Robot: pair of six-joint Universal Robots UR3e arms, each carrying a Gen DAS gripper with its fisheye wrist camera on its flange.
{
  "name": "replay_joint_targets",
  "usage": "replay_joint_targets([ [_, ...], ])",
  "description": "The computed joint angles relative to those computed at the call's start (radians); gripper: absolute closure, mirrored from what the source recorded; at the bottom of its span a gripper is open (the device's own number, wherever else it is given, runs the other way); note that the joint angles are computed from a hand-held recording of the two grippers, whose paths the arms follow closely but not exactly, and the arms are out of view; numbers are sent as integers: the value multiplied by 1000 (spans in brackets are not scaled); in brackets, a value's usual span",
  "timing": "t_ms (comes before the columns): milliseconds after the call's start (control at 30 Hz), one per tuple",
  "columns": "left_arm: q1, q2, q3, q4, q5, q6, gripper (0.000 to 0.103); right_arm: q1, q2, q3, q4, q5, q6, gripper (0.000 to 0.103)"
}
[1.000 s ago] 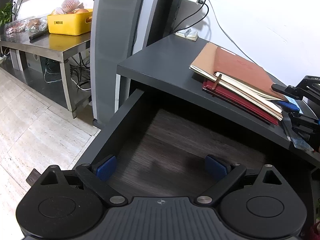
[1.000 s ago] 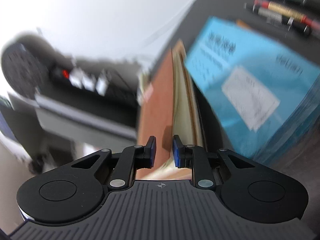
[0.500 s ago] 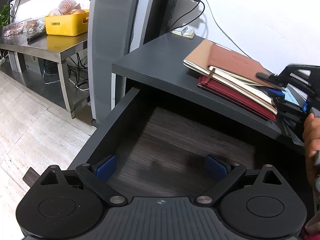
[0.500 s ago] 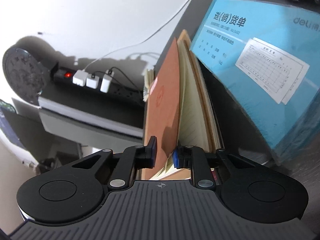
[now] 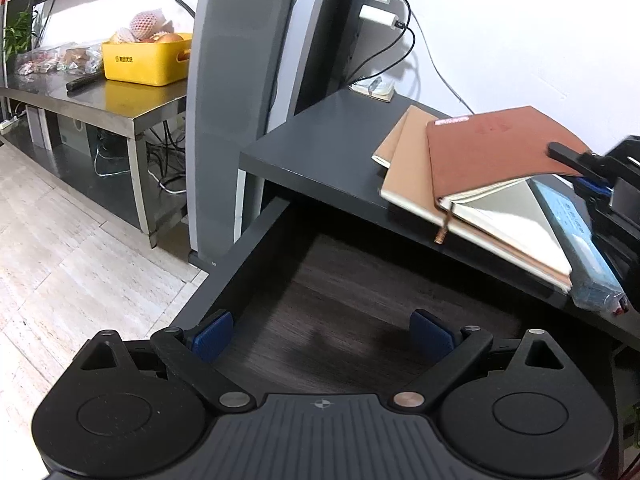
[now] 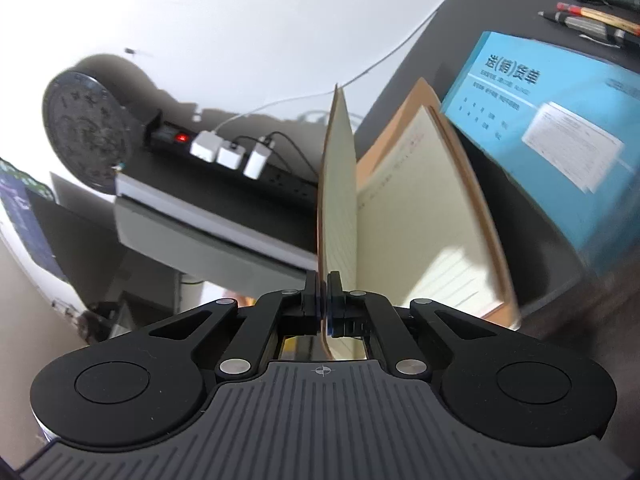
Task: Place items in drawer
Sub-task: 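Lift the brown notebook off the stack with the right tool, then carry the brown notebook over the open drawer and lower it in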
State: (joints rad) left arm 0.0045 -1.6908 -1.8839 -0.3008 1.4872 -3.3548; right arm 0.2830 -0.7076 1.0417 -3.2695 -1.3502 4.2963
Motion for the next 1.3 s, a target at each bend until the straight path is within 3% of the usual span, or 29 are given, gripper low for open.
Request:
replay_joint_targets([
  [100, -5, 4, -5, 1, 4, -3, 7, 10, -29, 71, -78, -12, 44, 101],
  [267, 6, 21, -18, -1, -11, -1, 7, 4, -1, 21, -111, -1, 142, 100],
  [367, 30, 39, -30, 8, -28, -17, 7, 9, -31, 35, -135, -10, 128, 100],
  [500, 50, 28, -26, 33, -51, -72, 7, 15, -145, 225, -224, -13, 73, 100],
  [667, 53, 2, -9, 41, -100, -87, 7, 4, -122, 287, -171, 58, 105, 97],
  [767, 65, -9, -5, 44, -123, -107, 8, -11, -135, 327, -161, 74, 128, 87],
  [833, 77, -15, -1, 50, -144, -121, 8, -30, -170, 367, -147, 108, 117, 64],
  [900, 85, -19, 4, 60, -159, -131, 8, -45, -236, 443, -130, 126, 77, 54],
  [1133, 110, -66, 46, 92, -231, -170, 10, -61, -428, 681, -102, 54, -85, 51],
  [1300, 94, -117, 105, 86, -236, -178, 10, -115, -325, 645, -147, 172, -3, 51],
])
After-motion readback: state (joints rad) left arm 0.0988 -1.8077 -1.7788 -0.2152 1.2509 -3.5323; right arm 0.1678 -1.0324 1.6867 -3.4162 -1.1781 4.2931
